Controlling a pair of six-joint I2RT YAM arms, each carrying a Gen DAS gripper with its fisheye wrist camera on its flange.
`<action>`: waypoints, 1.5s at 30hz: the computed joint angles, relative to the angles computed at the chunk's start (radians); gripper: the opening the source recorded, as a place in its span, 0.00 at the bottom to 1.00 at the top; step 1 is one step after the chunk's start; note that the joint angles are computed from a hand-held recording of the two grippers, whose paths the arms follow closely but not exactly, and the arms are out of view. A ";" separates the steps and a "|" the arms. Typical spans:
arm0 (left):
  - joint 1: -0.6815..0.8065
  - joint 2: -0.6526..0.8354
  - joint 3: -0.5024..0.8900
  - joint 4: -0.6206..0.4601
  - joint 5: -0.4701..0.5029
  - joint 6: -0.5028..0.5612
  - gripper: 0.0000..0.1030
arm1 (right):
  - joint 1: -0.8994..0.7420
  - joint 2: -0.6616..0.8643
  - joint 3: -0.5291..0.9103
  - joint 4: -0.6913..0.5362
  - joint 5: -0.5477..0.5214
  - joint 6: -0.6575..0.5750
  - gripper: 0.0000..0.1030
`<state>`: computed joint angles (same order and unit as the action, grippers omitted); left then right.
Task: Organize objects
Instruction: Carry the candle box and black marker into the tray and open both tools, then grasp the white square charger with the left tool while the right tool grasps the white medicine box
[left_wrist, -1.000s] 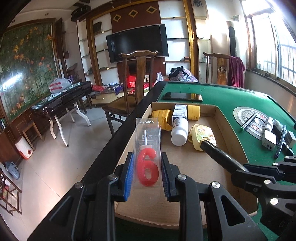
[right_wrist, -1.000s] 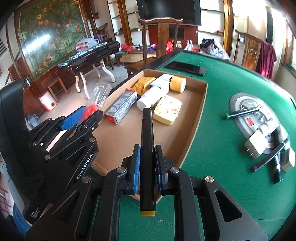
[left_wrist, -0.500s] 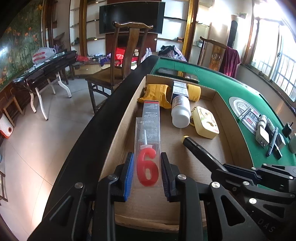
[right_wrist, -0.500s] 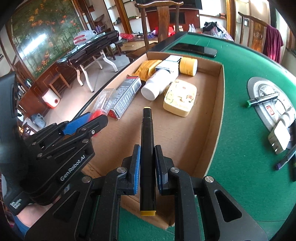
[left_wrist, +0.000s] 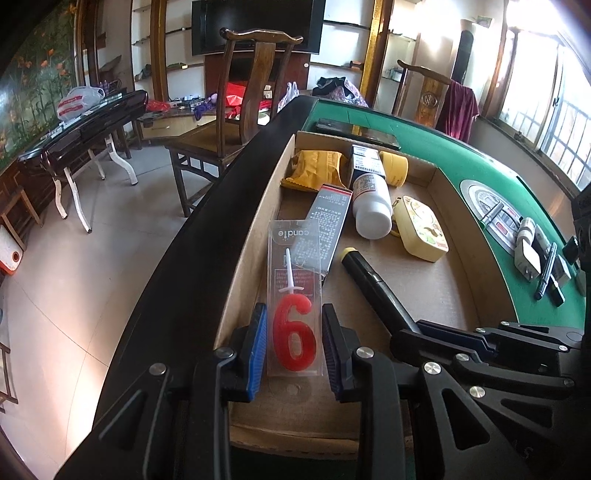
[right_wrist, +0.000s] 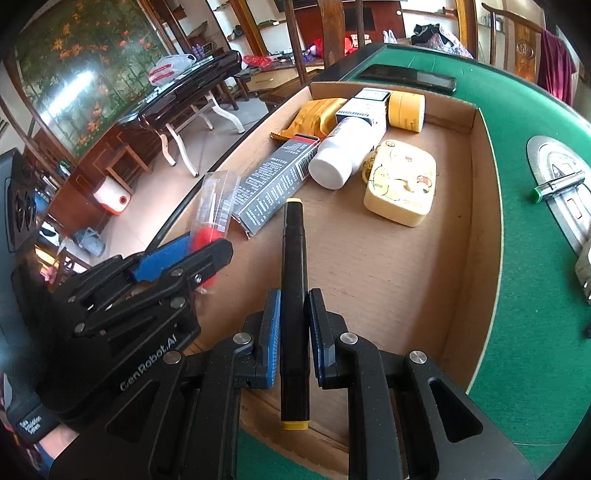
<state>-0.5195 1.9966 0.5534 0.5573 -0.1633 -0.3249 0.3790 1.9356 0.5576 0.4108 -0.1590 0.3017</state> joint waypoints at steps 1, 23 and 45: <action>-0.001 -0.001 -0.001 -0.002 -0.002 0.002 0.28 | -0.003 0.008 0.004 0.005 -0.009 0.005 0.14; -0.040 -0.162 -0.066 -0.086 -0.020 -0.051 0.49 | -0.029 -0.022 -0.074 0.096 -0.087 -0.029 0.15; -0.410 0.059 0.438 -0.340 -0.016 -0.024 0.59 | -1.155 -0.214 -0.138 0.040 -0.443 -0.435 0.25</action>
<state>-0.9300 2.0557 0.9918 0.2171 -0.1788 -0.3493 -0.7764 1.7214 0.4192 0.4511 -0.6021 -0.1333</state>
